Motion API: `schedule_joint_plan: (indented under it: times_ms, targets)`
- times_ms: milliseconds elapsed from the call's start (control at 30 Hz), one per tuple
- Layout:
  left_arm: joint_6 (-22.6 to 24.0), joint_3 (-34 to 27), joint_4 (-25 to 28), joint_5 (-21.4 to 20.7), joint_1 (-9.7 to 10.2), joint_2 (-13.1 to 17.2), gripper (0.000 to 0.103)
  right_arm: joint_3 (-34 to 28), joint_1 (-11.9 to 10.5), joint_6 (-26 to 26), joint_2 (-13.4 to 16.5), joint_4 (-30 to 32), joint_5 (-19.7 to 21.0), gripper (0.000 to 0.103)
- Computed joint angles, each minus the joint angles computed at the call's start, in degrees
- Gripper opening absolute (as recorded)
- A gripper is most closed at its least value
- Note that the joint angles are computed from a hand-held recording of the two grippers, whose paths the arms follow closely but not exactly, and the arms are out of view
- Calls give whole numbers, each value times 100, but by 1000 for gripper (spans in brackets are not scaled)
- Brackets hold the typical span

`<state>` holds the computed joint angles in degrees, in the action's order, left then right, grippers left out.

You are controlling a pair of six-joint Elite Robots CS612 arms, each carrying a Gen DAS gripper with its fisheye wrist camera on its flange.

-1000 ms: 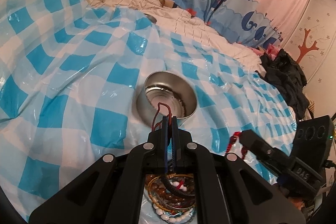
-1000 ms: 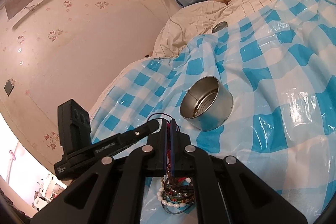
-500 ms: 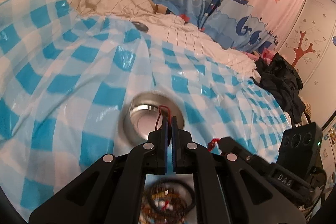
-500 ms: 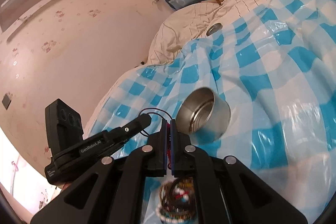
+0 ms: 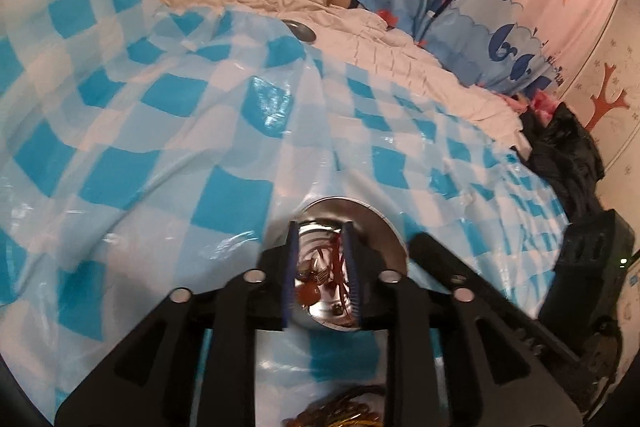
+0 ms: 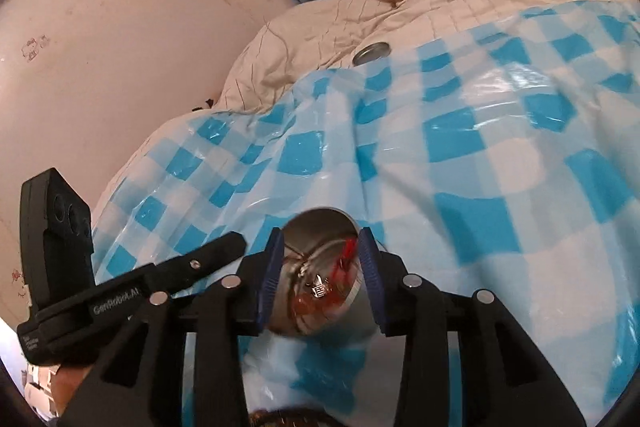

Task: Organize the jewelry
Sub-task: 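Lower the red cord bracelet into the tin and open the left tool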

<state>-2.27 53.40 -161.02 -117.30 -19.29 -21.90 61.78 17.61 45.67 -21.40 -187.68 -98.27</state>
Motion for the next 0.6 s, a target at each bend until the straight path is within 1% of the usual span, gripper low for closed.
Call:
schedule_joint_plan:
  times_ms: [33,67,167,200,267,367,400,467,500,567,600]
  targets:
    - [69,183,-139,148,-5,-91,34,112,21,-40,-70,28,-51,39]
    - [103,288,-214,209,-4,-142,40,224,46,-79,-142,70,-116,39]
    - [293,738,-461,521,-5,-359,50,585,144,-268,-372,238,-187,39]
    - [356,866,-505,587,-4,-423,51,714,195,-375,-447,317,-213,41]
    - [505,1123,-539,717,4,-545,59,897,262,-448,-528,367,-162,45]
    - [516,1453,-642,805,36,-678,67,1079,318,-262,-572,437,-46,48]
    - [476,1484,-640,789,46,-687,68,1100,320,-186,-571,434,-15,48]
    - [455,1499,-500,620,72,-694,68,1092,310,-48,-545,434,88,48]
    - [558,1493,-390,502,82,-701,68,1057,305,-10,-522,480,118,48]
    - [720,1559,-362,483,71,-735,68,1024,313,-3,-514,556,93,48]
    - [806,1592,-355,473,67,-752,68,1001,321,-19,-509,597,62,50]
